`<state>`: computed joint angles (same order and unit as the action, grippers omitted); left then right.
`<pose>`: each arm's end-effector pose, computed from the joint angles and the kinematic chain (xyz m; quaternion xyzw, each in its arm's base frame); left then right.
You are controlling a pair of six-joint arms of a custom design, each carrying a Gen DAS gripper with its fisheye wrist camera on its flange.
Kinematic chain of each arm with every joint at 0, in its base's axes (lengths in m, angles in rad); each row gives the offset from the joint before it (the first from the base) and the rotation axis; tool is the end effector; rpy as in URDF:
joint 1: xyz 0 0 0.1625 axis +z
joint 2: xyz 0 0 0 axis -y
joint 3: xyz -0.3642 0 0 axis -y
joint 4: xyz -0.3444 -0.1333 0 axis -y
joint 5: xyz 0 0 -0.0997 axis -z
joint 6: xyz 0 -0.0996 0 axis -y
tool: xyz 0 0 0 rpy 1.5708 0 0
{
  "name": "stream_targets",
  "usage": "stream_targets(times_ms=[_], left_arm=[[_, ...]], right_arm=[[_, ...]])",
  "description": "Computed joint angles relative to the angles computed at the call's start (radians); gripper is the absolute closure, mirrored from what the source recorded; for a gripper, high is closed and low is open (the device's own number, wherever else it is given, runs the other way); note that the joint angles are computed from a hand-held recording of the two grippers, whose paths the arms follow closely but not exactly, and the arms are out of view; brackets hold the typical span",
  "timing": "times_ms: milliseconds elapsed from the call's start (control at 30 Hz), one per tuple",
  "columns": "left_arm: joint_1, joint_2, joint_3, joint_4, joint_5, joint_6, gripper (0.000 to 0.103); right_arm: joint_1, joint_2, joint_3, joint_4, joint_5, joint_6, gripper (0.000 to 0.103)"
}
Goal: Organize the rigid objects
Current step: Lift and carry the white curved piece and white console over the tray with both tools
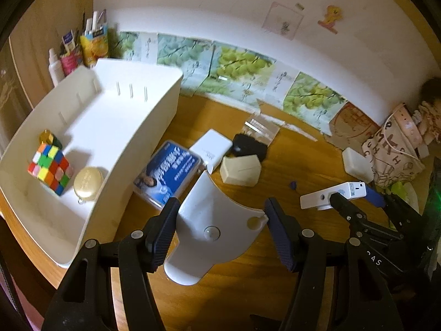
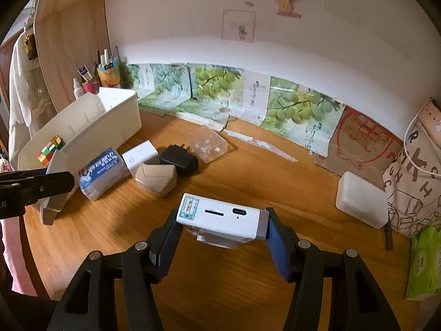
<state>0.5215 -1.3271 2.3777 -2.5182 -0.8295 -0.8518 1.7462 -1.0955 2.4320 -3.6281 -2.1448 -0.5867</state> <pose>-0.2041 -0.3486 0.1338 0.1104 0.9245 -0.2664 0.2494 0.1437 -0.3571 0.1543 0.2411 -0.8702 0.2770 0.3284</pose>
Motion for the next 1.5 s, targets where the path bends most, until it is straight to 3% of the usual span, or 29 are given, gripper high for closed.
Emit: stream_targets(times_ms=[500,1133,1500], left_arm=[[0.017,-0.095,-0.017,-0.012,0.006,0.223,0.036],[0.070,-0.235,-0.030,-0.001,0.022,0.436,0.036],[0.134,-0.310,-0.039,-0.013,0.020,0.568,0.036]], right_arm=[[0.129,0.043,-0.051,-0.022,-0.058,0.131,0.043],[0.300,0.207,-0.165,-0.067,-0.115,0.269,0.043],[0.387,0.321,-0.259,-0.078,-0.151,0.321,0.043]])
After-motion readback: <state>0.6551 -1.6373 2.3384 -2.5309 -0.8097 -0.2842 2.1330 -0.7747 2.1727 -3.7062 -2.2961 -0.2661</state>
